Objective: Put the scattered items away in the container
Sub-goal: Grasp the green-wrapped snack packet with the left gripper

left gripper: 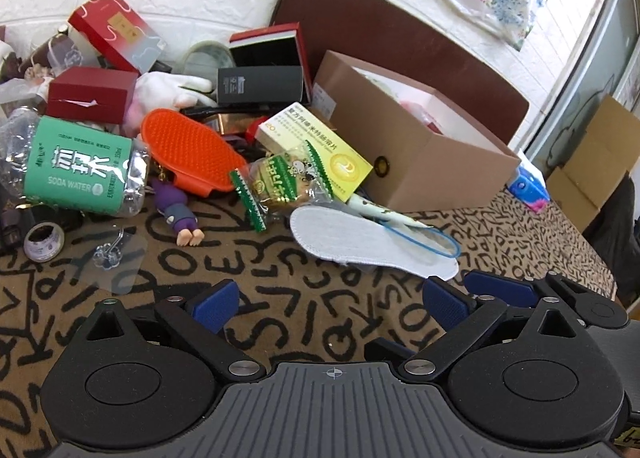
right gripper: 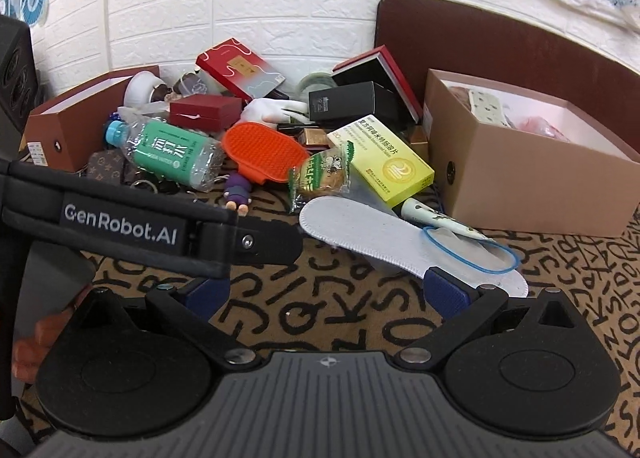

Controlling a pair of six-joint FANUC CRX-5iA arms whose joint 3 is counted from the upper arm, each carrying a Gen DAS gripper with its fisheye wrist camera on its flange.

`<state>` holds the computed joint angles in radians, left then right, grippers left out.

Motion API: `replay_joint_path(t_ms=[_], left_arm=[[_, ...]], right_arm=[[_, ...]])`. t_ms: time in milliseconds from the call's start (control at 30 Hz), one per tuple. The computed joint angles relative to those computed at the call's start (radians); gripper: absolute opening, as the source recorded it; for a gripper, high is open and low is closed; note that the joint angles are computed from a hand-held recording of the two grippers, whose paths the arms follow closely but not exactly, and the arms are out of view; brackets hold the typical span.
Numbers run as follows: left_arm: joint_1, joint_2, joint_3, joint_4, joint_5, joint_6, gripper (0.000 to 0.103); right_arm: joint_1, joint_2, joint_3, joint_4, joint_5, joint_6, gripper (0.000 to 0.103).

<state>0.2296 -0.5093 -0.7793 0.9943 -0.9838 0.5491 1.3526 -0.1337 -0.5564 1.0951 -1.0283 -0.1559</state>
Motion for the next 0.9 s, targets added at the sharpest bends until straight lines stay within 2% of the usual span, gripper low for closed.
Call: replay_joint_path(t_ms=[233,533,600,900], left_arm=[[-0.050,0.101,0.068,0.020,0.055,-0.024,0.094],[-0.115,0.243,0.167,0.012,0.121,-0.022,0.090],[-0.123,0.276,0.189,0.009,0.116,-0.018,0.090],[-0.135,0.393,0.273,-0.030,0.078,0.012,0.082]], right_arm=[[-0.080,0.047,0.029,0.046,0.059,0.048,0.102],[-0.183,0.123,0.087,0.085,0.146,0.117,0.093],[-0.198,0.136,0.099,0.078,0.162,0.131,0.084],[-0.255,0.176,0.134,0.066,0.230,0.191,0.076]])
